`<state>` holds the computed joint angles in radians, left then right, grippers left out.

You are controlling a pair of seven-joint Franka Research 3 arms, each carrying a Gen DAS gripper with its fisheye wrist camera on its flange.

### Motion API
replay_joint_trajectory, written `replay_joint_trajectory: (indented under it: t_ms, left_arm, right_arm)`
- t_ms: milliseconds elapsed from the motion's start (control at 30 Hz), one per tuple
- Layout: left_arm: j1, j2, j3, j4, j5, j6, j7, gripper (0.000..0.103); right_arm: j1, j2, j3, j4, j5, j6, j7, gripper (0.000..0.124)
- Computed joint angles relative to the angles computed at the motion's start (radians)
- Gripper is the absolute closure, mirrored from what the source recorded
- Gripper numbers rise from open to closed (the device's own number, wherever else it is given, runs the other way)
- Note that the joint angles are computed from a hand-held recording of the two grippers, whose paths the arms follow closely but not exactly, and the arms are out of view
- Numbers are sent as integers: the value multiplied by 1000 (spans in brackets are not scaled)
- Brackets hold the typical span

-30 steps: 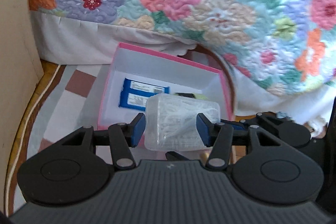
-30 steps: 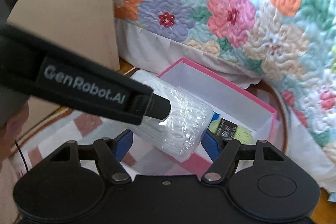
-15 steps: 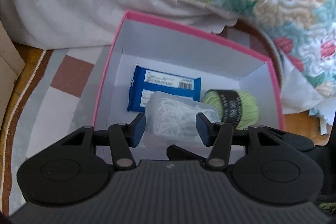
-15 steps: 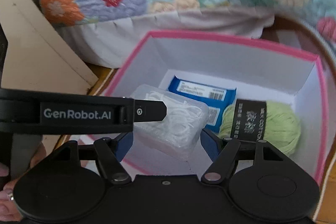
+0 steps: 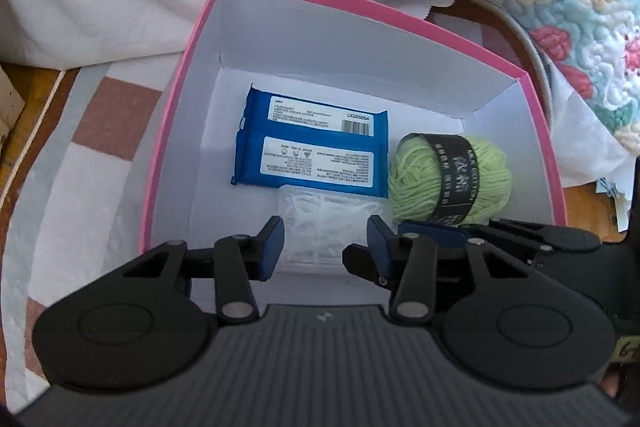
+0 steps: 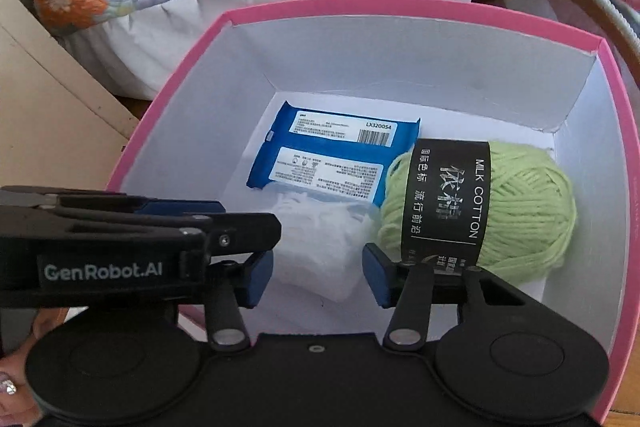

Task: Organize objects
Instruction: 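Carry the floss-pick box with the left gripper and lower it into the box, then open the left gripper to release the floss-pick box, then move the left gripper down to the orange makeup sponge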

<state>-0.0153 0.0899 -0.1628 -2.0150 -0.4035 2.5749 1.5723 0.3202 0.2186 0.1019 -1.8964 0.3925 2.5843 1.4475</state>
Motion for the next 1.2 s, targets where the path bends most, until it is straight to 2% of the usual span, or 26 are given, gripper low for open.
replay_joint_trajectory:
  t_ms: [133, 233, 300, 367, 433, 500, 567, 667, 733, 833, 933, 1067, 1200]
  left_arm:
    - [-5, -29, 0, -36, 4, 46, -9, 59]
    - [-8, -75, 7, -58, -13, 29, 34, 58]
    - [-19, -128, 17, -102, -83, 44, 119, 52]
    - [-35, -182, 40, -146, -149, 44, 182, 51]
    - [-52, -230, 66, -178, -188, 26, 218, 49]
    - [-61, -282, 85, -205, -171, 6, 217, 48]
    - [-71, -327, 105, -218, -147, -26, 210, 47]
    - [-89, -398, 140, -231, -136, -78, 222, 45]
    - [-103, -442, 162, -236, -133, -109, 239, 39]
    - [-95, -516, 142, -264, -32, -106, 209, 31]
    - [-112, -591, 142, -295, 59, -126, 187, 28]
    - [-141, -667, 155, -317, 145, -209, 184, 24]
    - [-178, -709, 189, -318, 149, -325, 211, 23]
  right_arm:
    - [8, -3, -3, -10, -10, 15, 29, 72]
    - [31, -50, -15, -62, -88, 73, 67, 72]
    - [35, -101, -13, -105, -115, 95, 72, 72]
    - [33, -165, -6, -156, -116, 114, 51, 71]
    - [36, -240, -2, -219, -187, 140, 81, 70]
    - [32, -312, 8, -282, -240, 174, 118, 69]
    - [32, -385, 15, -330, -231, 180, 117, 67]
    - [29, -467, 24, -363, -216, 160, 117, 64]
    - [20, -510, 38, -373, -232, 143, 125, 63]
    - [20, -577, 47, -390, -236, 114, 120, 62]
    - [43, -644, 37, -416, -189, 82, 95, 62]
    - [59, -744, 49, -482, -161, 62, 76, 60]
    - [64, -823, 72, -526, -162, 15, 75, 58]
